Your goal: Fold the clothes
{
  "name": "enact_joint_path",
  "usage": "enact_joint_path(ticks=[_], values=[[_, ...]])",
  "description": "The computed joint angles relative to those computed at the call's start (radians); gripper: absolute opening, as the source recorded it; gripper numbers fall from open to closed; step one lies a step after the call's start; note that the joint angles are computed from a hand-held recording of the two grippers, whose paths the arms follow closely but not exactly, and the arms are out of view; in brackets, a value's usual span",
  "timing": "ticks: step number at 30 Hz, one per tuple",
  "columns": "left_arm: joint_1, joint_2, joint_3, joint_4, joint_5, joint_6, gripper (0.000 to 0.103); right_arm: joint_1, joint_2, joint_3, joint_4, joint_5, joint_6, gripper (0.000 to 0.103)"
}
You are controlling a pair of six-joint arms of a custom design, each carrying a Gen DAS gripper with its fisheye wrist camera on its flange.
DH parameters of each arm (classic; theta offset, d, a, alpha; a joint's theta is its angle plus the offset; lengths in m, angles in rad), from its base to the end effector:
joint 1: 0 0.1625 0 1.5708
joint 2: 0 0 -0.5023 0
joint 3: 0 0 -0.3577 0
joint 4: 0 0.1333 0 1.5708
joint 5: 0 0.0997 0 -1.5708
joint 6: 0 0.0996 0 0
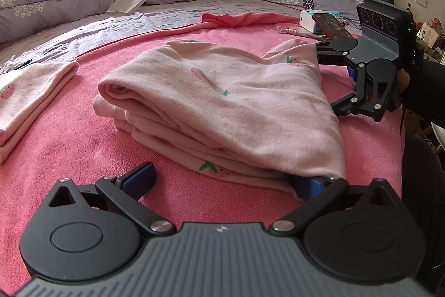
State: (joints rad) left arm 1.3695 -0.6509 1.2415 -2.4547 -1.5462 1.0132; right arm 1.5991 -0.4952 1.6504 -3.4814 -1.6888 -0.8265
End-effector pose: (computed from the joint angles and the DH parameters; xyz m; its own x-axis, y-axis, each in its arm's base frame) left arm -0.0311 -0.8315 0.2012 -0.3566 0.8980 -0.2578 0.9336 0.3326 -0.1330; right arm 0.1421 -0.7230 0.0703 -0.6589 -0.4997 0.5624 -0.7458 0.5317 -0.4014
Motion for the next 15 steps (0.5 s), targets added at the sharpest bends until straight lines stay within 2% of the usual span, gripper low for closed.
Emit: enact_joint_path(ticks=[15], values=[[0.002,-0.004,0.018,-0.027,-0.008,0.01,0.103,-0.003,-0.001,0.0,0.004,0.015,0.017,0.103]])
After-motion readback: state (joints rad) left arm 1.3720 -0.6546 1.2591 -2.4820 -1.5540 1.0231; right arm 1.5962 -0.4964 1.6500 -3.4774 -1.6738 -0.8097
